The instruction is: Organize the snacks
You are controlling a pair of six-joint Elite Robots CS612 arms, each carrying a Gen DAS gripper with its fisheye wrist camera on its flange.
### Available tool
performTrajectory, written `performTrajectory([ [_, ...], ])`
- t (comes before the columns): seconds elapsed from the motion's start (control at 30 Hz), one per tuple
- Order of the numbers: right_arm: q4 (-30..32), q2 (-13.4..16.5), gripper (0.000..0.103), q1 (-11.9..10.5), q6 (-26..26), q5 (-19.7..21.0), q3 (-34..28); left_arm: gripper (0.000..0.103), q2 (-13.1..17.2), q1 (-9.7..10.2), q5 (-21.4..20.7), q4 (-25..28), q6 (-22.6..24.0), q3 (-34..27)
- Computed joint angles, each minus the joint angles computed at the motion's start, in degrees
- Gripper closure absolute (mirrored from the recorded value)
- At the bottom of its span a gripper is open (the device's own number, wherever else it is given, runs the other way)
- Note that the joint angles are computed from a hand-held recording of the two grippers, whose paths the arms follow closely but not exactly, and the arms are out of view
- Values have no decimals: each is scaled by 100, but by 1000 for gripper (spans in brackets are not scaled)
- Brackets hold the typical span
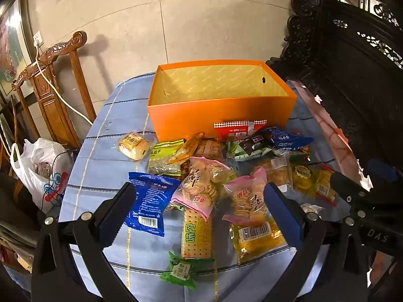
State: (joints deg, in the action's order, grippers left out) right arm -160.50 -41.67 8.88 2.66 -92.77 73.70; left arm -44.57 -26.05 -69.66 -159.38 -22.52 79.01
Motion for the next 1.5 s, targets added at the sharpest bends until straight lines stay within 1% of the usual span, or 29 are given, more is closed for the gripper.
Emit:
performTrajectory([
  [0.2, 15, 11, 3, 16, -19, -56, -11, 4, 2, 41, -268, -18, -72, -2],
  [0.43, 32, 18, 3, 27, -71, -31, -40, 4, 10, 34, -170, 42, -104, -15],
  [0.7, 76, 26, 3, 30, 124, -233, -71, 4, 24, 41, -163, 141, -72, -54],
  [0.83, 72, 28, 3, 49, 74, -337, -68, 4, 24, 36, -125, 84, -68, -49],
  [1.17, 79, 30, 3, 47, 65, -309, -70, 4, 13, 59, -95, 53, -199, -29],
  [1.5, 155, 7, 3, 36, 38, -236, -66, 4, 6, 21, 21, 24, -57, -14],
])
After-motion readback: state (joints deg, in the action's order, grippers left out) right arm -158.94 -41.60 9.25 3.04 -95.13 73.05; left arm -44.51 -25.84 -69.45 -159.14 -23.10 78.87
